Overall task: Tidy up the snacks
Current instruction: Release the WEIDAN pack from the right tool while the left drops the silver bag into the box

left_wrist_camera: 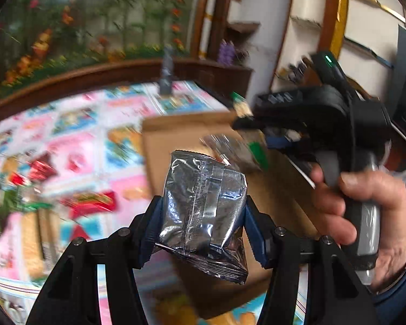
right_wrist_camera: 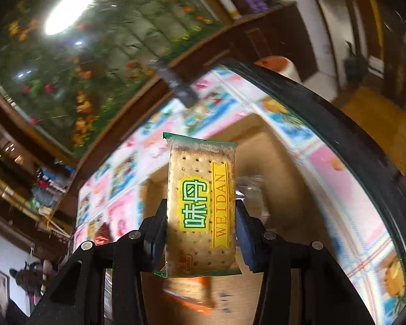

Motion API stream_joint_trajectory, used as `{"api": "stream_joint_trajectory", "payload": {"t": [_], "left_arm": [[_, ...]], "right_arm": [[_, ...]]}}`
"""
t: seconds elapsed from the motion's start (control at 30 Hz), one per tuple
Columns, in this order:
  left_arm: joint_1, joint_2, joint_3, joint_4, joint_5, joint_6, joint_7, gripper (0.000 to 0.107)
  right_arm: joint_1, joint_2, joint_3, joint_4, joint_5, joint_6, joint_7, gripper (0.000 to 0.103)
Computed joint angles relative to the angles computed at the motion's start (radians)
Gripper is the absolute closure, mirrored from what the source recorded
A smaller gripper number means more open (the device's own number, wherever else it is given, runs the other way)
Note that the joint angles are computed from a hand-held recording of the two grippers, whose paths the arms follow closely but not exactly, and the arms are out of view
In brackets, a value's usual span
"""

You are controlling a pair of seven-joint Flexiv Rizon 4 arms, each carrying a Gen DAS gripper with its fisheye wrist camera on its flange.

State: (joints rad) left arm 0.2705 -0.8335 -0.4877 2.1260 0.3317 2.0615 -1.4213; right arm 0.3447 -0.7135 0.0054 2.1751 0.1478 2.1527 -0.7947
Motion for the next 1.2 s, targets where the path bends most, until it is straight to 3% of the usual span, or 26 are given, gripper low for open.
{"api": "stream_joint_trajectory", "payload": {"t": [0.17, 0.27, 0.57, 0.87, 1.03, 1.2], "left_arm": [[-0.057, -0.01, 0.038, -0.021, -0.025, -0.023, 0.037, 0.05], [-0.059, -0.015, 0.037, -0.02, -0.024, -0.017, 0.047, 0.05], [-0.084, -0.016, 0.052, -0.004, -0.018, 0.001, 0.08, 0.053], [-0.048, -0.029, 0.016, 0.004, 0.01, 0.002, 0.088, 0.052], [-0.01, -0.04, -0.021, 0.007, 0.028, -0.004, 0.089, 0.043], [0.025, -0.04, -0.047, 0.024, 0.052, 0.027, 0.084, 0.037]], "right_arm": [[-0.016, 0.01, -0.001, -0.003, -0.028, -0.113, 0.028, 0.054], [0.045, 0.018, -0.06, -0.006, -0.012, -0.164, 0.024, 0.054], [0.077, 0.018, -0.098, -0.006, -0.007, -0.202, 0.027, 0.054], [0.101, 0.024, -0.114, 0.003, 0.005, -0.172, 0.02, 0.049], [0.152, 0.028, -0.15, 0.01, 0.051, -0.138, -0.005, 0.048], [0.154, 0.024, -0.138, 0.01, 0.084, -0.072, -0.035, 0.048]]}}
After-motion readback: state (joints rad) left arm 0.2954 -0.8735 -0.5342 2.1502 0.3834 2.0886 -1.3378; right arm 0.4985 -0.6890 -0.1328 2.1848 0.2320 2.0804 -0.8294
